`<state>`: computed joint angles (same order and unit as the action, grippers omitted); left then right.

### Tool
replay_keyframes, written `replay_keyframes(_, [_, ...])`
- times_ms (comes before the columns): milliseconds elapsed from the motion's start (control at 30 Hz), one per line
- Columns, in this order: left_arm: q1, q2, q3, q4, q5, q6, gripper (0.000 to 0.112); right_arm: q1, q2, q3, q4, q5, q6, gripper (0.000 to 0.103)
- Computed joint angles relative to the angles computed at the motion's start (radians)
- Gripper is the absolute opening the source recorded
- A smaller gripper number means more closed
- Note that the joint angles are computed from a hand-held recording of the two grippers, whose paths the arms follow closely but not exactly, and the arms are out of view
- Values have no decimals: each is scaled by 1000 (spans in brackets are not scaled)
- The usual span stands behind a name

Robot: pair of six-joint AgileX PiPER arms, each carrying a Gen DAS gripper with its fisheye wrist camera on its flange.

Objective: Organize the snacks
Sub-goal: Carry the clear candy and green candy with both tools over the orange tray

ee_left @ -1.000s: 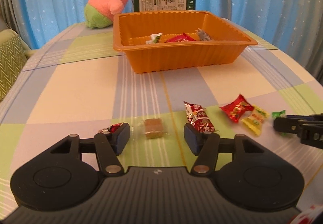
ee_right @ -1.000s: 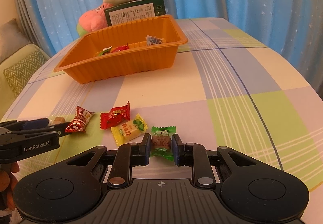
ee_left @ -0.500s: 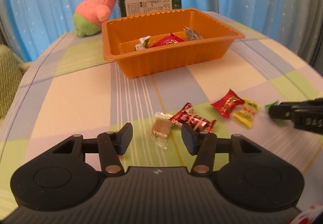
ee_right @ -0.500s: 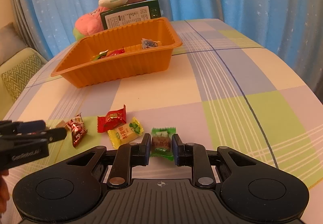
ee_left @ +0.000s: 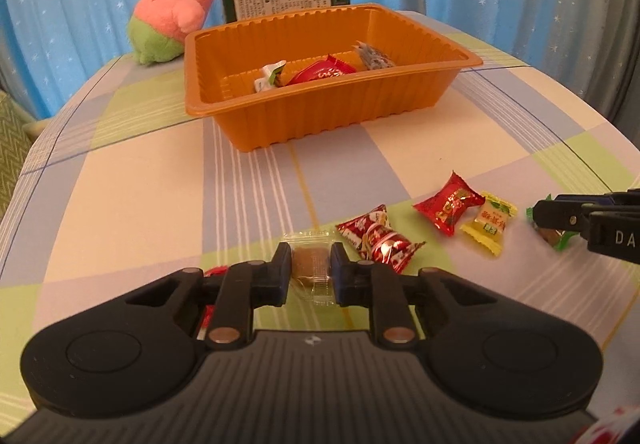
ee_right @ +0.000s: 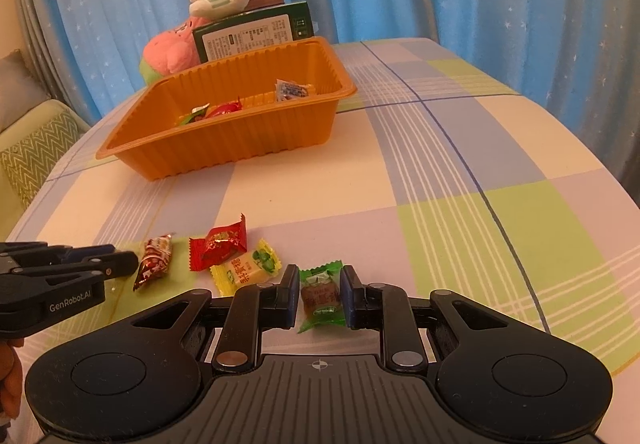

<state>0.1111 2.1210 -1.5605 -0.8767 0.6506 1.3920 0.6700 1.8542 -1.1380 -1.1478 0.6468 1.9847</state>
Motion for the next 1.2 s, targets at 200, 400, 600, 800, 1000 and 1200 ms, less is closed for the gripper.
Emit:
replay_keyframes(200, [19, -33, 6, 10, 21, -82, 18, 10, -15, -8, -22, 15, 6, 21])
replay_keyframes(400, [29, -69, -30, -6, 66, -142, 18, 9, -31, -38, -45, 13, -25, 18])
replay_keyframes(600, [30, -83, -93, -11, 113, -141, 18, 0, -45, -57, -60, 16, -40, 14])
replay_keyframes(800, [32, -60, -165, 5, 150, -167, 18, -15, -52, -53, -2, -2, -113, 14])
replay_keyframes(1000, [43, -33, -172, 13, 173, -184, 18, 6, -54, 5, 59, 18, -184, 59])
replay_keyframes(1200, [49, -15, -188, 14, 192, -211, 18, 1, -23, 2, 58, -4, -183, 65])
